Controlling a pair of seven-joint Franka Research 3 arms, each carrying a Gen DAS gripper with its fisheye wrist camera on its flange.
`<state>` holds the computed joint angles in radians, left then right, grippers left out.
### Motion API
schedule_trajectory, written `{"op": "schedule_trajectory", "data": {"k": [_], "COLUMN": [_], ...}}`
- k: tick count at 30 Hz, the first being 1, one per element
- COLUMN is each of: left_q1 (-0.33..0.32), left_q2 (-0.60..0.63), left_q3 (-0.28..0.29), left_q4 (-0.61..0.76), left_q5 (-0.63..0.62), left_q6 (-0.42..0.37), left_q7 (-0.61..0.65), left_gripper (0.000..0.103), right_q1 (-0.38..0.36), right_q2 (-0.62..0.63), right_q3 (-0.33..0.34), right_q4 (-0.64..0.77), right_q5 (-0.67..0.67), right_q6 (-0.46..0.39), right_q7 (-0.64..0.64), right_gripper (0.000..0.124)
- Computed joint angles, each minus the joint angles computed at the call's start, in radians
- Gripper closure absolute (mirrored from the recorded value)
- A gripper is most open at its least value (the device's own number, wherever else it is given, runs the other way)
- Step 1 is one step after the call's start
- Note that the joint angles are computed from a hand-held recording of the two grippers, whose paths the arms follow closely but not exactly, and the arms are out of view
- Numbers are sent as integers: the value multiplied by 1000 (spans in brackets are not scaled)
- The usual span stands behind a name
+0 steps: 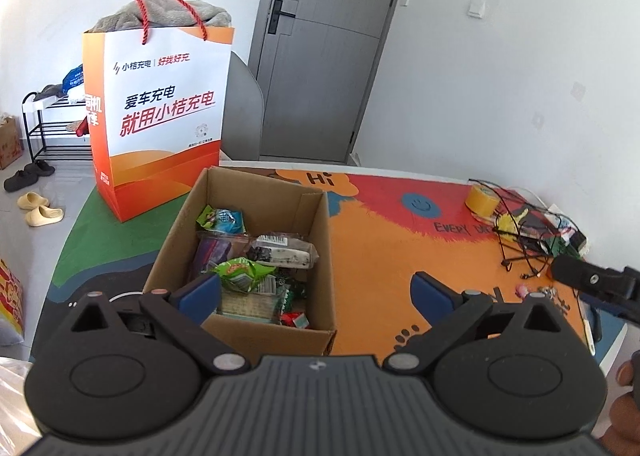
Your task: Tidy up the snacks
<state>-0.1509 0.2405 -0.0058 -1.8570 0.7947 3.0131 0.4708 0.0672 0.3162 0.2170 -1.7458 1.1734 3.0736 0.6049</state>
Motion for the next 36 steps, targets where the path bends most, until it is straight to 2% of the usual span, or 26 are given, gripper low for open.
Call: {"op": "schedule_trajectory", "data": {"k": [5,10,18,20,23,27,30,33,36], "left_q1": [-2,4,33,46,57,69,78,86,92], "left_q2": [-24,-63,-131,-144,-162,-177,-186,-191,-190], "left_q3": [-12,-30,-61,-72,-76,-81,-84,-91,-101], "left_q4": [-22,-60,-132,-153,-178,-197,-205,-212,-217], "left_q5": [5,14,21,1,-7,-9,-7,-23,-85], "left_q6": [-21,-20,-6,6,15,12,16,20,26], "left_q7": [15,45,74,106,112,111,108,122,179], "left_gripper": [3,3,2,2,2,2,2,2,2], "right_q1": [-24,9,69,64,81,82,95,124,122], "right_q2": [-40,-85,-151,-166,-181,-199,-208,-208,-206], "right_q3": [8,-38,-98,-91,-105,-104,-107,-136,-139], "right_q4": [-31,-72,-169,-182,-207,-223,-239,-264,-271], "right_q5": [85,97,-83,-78,-139,-140,-153,-292,-356], "right_q6": [-7,-20,5,-9,0,-22,-7,23,25], "right_q7": [-93,-114,57,49,100,91,84,204,274], "right_gripper": [21,21,21,21,21,21,21,21,21]}}
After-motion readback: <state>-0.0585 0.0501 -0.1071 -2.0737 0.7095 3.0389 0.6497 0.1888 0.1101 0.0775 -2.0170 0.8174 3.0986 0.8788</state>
